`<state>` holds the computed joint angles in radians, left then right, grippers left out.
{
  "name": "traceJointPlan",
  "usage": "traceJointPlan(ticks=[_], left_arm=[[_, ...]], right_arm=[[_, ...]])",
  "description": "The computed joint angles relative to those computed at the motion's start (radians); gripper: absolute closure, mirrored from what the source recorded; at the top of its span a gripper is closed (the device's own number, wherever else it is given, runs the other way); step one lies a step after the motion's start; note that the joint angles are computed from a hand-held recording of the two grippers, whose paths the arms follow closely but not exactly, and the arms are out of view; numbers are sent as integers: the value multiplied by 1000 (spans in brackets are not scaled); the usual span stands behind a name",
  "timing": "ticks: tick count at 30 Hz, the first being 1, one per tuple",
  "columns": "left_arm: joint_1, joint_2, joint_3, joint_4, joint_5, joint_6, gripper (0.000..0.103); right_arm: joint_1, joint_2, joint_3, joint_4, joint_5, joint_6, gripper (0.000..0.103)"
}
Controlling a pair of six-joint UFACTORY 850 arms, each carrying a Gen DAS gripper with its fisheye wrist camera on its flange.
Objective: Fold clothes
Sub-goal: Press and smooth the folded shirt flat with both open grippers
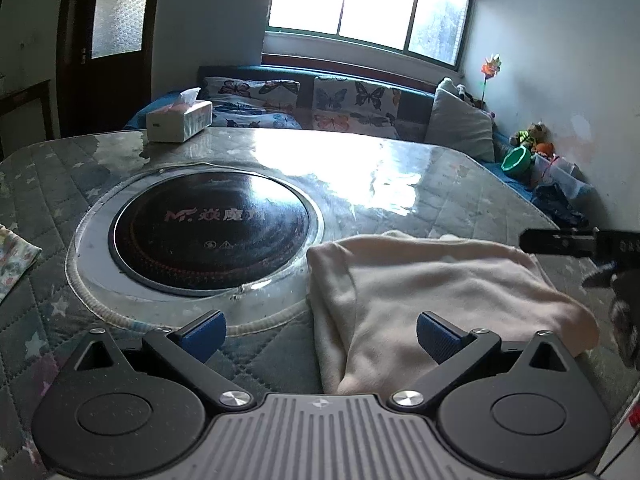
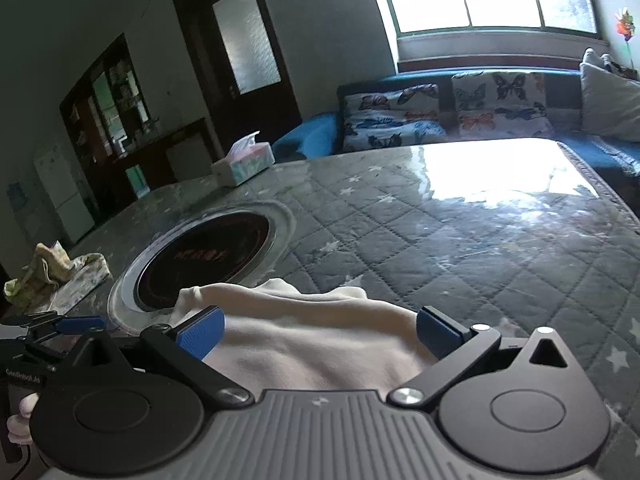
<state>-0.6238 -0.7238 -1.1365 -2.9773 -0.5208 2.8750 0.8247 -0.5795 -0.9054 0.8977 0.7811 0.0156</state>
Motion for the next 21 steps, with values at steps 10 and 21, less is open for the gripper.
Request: traceJointPlan(ticks=[10,21], left_arm=[[-11,-5,-27,-29,48,-2,0],[-32,-10,-48,-58,76,41,0]], right_arm=[[49,12,38,72,57,-16,0],[102,11,58,115,97,16,0]])
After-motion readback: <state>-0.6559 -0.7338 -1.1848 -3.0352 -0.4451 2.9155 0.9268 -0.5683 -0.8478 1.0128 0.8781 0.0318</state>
